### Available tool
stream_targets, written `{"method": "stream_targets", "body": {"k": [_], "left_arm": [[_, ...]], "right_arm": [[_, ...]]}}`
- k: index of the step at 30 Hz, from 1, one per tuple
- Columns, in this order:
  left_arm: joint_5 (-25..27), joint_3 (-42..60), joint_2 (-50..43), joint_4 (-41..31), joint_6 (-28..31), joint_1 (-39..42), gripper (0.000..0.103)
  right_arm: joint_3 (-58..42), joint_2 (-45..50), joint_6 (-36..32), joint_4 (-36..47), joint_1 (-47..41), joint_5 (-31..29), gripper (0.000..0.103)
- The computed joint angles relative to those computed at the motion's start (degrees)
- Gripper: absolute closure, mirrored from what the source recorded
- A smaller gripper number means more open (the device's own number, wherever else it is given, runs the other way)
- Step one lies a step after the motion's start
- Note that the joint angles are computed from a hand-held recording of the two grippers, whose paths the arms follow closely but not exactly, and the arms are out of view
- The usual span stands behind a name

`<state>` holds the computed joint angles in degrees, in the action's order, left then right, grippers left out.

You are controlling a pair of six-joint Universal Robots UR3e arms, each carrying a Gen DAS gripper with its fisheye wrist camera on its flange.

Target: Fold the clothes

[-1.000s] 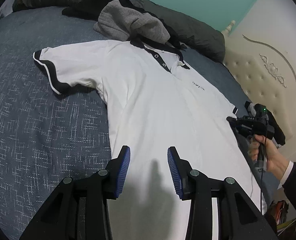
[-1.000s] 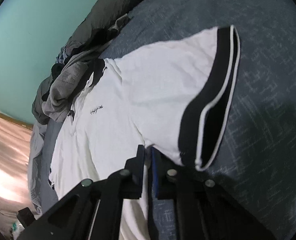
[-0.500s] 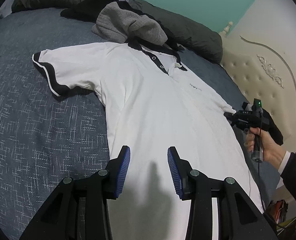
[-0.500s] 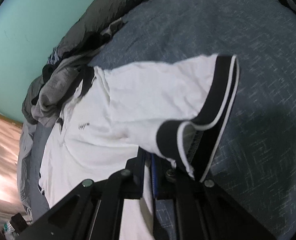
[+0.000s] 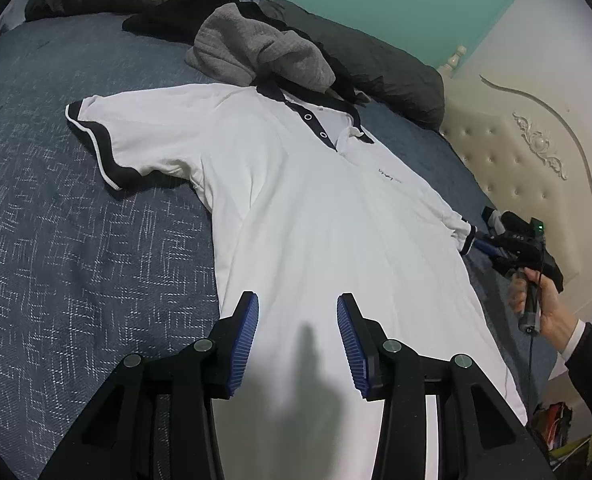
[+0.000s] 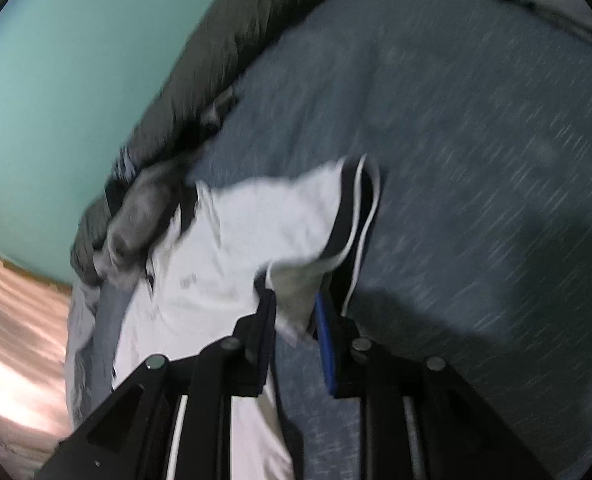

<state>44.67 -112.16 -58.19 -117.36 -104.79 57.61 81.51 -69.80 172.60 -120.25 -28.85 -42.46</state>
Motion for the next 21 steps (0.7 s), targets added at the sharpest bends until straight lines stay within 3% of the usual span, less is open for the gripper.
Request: {"method": "stream_targets", "body": {"k": [3, 4, 5, 6, 12, 13, 17, 21], "left_arm": [[-0.12, -0.39, -0.29, 0.99, -0.87, -0.64, 0.057], [-0.10, -0.60, -0.26, 1.37, -1.09, -0.86, 0.057], [0.01, -0.85, -0.18, 1.91, -1.34, -1.18, 0.057], [0.13, -1.09, -0.09, 2.38, -1.54, -1.47, 0.057], [0.42, -1.88, -0.40, 5.22, -3.02, -2.91, 0.057], [0.39, -1.97, -0.69, 5.73, -3.36, -3.15, 0.057], [0.37, -2.53, -1.30, 7.18, -4.32, -3.84, 0.057], [0.67, -3.31, -0.94, 8.21, -4.70, -4.38, 0.057]], "right_arm": [[-3.35, 2.32, 3.82, -3.44, -0.62, -2.11, 0.080], [-6.20, 4.42, 5.08, -2.71, -0.26, -2.78, 0.073], [-9.19, 6.56, 5.88, -1.23, 0.04, -2.82, 0.059], [-11.80, 8.47, 6.18, -0.98, 0.79, -3.79, 0.056], [-24.23, 18.15, 7.70, -1.05, 4.68, -8.58, 0.056], [-24.60, 18.93, 8.09, -1.96, 5.02, -8.46, 0.057], [-28.30, 21.49, 6.54, -1.39, 6.55, -12.08, 0.096], [-30.82, 22.66, 7.09, -4.07, 6.50, -12.95, 0.101]]}}
